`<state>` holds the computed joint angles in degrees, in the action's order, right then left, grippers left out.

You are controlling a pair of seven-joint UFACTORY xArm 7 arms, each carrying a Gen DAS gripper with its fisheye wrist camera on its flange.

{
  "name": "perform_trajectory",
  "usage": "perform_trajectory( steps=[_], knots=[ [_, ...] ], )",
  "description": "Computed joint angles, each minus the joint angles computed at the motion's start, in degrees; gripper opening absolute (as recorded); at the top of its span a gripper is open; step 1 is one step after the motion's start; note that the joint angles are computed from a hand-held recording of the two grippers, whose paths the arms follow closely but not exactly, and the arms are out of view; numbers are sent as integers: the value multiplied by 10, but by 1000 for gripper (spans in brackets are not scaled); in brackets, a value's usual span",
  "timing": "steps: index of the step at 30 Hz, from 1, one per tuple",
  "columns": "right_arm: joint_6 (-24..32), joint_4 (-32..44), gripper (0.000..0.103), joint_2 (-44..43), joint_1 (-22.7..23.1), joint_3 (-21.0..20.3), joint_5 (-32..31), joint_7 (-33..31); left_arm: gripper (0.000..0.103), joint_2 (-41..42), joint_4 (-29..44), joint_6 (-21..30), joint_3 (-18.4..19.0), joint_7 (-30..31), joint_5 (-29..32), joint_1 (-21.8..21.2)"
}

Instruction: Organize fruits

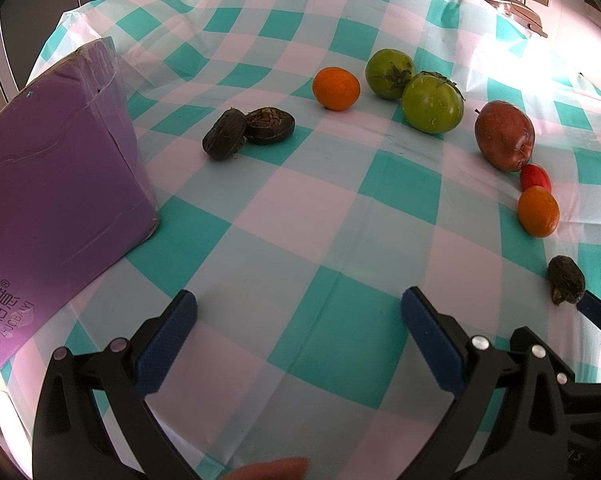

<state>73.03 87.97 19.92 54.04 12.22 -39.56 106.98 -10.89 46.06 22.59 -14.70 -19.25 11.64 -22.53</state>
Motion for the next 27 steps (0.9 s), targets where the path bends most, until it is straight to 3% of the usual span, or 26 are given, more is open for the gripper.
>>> perform_trajectory(
  steps=[6, 12, 14, 18, 20, 22, 26, 27],
  knots=[
    [-7, -9, 99, -7, 0, -1, -2, 10, 102, 0, 2, 2, -4, -15, 11, 3],
    [13, -40, 99, -38, -11, 4, 22, 74, 102, 1, -1, 0, -6, -24, 16, 1],
    [10, -41, 99, -42, -24, 10, 36, 70, 102, 1, -1, 0, -4, -20, 15, -1],
    [10, -23, 99, -31, -33, 11, 48, 59, 102, 5, 3, -1, 20, 64, -36, -18],
    [12, -14, 97, -25, -34, 8, 48, 66, 102, 12, 11, -2, 37, 139, -82, -31],
    [29, 6, 83, -14, -34, 5, 51, 60, 102, 19, 17, -1, 51, 220, -132, -42],
    [51, 44, 76, 10, -35, -2, 63, 23, 102, 36, 45, 29, 58, 331, -198, -43],
    [55, 51, 70, 15, -32, -4, 60, 16, 102, 40, 53, 40, 56, 348, -205, -40]
  ],
)
